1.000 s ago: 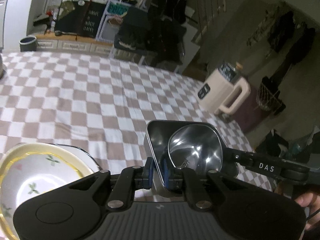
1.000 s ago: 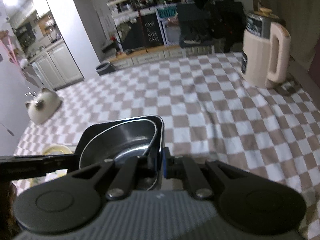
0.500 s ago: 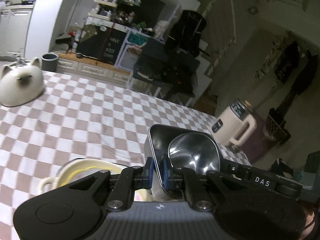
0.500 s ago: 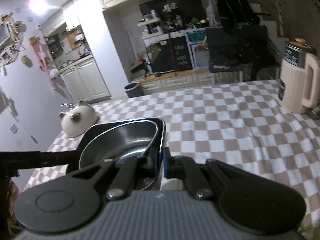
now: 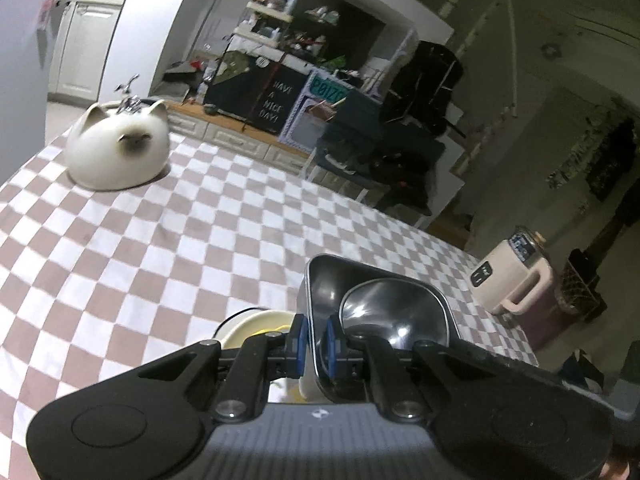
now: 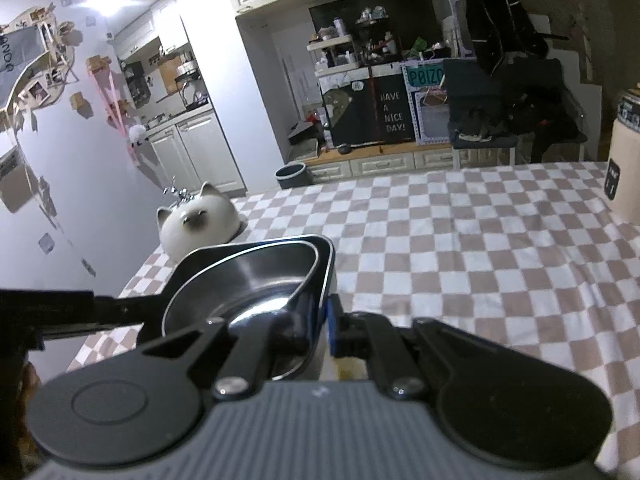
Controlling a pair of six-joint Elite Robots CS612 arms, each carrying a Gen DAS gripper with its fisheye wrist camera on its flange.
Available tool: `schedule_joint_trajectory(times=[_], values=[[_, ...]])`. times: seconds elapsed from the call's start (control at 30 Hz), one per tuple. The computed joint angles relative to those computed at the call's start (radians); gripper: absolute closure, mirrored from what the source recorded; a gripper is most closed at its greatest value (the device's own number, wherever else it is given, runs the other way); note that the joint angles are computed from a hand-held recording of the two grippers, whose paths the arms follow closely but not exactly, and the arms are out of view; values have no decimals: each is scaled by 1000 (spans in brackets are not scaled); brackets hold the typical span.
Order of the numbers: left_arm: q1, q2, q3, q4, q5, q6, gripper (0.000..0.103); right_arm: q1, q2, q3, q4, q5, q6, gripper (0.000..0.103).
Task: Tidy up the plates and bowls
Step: 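Carry the tray stack with the steel bowl over the cream bowl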
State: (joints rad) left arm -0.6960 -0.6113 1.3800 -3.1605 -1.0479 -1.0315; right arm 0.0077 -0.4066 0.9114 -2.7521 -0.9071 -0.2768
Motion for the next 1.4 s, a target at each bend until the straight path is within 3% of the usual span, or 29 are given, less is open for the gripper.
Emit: schedule_joint_trajectory(times=[0.43, 0.9, 1.07, 1.23, 1.4], values=[[19, 3, -16, 124, -73, -68, 93, 21, -9, 7, 95, -86, -44, 92], [27, 6, -21, 172, -100, -108, 93, 37, -8, 12, 96, -151, -75, 92], [30, 10, -34, 227, -114, -113, 93, 43, -7, 15, 92, -179, -92, 93], [29, 10, -32, 231, -121, -110, 92, 50, -13, 29, 107, -223, -121, 93], [28, 10, -29, 221, -122, -107, 91, 46, -18, 40, 111, -220, -115, 93]])
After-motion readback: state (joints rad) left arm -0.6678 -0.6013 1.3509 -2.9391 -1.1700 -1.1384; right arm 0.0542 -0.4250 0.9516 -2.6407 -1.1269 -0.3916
